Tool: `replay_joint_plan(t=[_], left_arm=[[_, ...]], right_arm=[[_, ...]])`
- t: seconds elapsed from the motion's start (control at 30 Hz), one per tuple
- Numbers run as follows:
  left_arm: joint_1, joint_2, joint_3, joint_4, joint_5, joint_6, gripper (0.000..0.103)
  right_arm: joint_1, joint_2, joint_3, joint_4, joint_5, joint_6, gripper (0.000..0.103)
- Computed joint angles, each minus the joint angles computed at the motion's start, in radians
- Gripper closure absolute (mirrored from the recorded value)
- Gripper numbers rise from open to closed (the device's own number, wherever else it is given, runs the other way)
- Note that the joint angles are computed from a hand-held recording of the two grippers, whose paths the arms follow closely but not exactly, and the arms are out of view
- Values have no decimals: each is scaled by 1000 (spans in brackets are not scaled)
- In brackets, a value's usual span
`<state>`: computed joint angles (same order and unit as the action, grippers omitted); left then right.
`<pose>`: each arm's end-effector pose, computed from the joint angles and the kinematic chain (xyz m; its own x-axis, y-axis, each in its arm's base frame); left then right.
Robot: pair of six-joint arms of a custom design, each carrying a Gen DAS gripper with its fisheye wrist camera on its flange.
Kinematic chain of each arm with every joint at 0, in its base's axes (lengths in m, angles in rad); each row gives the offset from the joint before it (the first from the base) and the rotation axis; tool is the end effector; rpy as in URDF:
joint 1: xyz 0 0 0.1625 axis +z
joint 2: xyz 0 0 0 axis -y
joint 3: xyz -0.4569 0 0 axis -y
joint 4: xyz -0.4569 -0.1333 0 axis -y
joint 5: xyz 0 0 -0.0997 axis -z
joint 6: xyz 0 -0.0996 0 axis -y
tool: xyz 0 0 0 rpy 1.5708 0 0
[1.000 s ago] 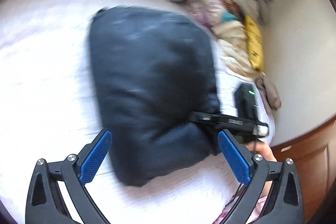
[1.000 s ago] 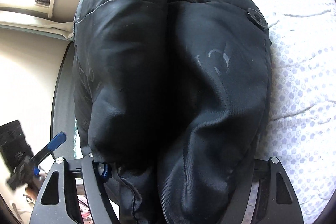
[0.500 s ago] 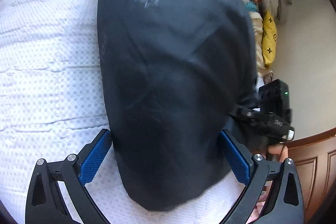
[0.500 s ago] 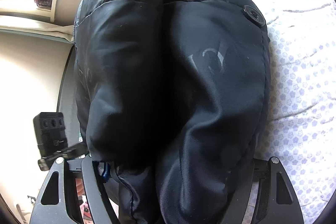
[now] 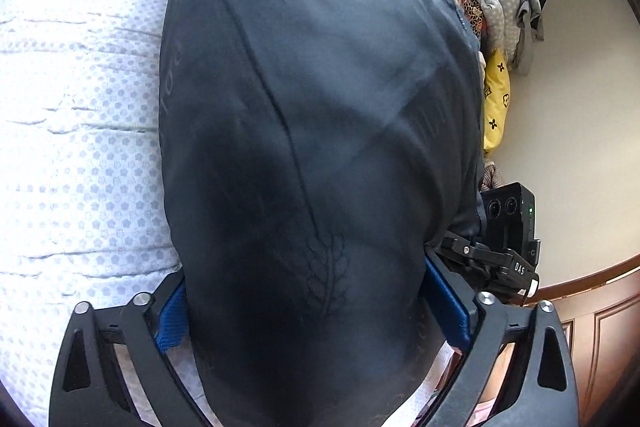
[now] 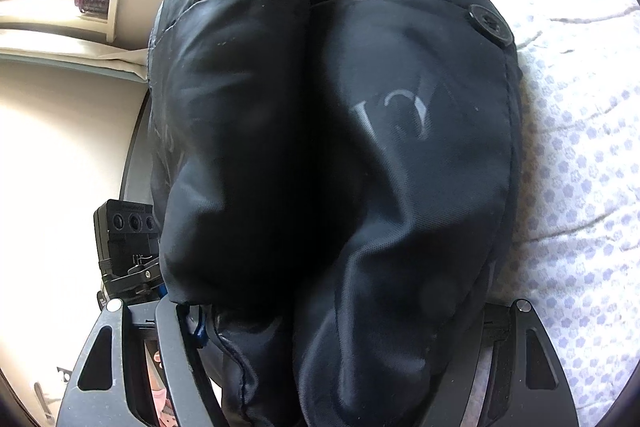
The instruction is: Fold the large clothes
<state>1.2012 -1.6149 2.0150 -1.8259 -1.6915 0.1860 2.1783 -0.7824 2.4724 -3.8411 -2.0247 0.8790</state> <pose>-0.0621 -0.4961 0.3287 -0.8498 0.5071 0.1438 0.5236 0.8435 0.1200 0.3032 -0.2790 0.0108 -0.9259 0.3275 -0.1883 0.3694 0.6811 -0.6322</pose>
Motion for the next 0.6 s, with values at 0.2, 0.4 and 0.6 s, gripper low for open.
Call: replay_joint_plan(t=[0.2, 0.4, 0.6], left_arm=[[-30, -35, 9, -39, 24, 13, 16], [-76, -76, 13, -67, 36, 47, 23], [-97, -108, -10, -106, 32, 72, 25]], right_arm=[[15, 32, -2, -69, -17, -15, 35], [68, 32, -24, -61, -81, -41, 43], [129, 18, -76, -3, -147, -84, 46]])
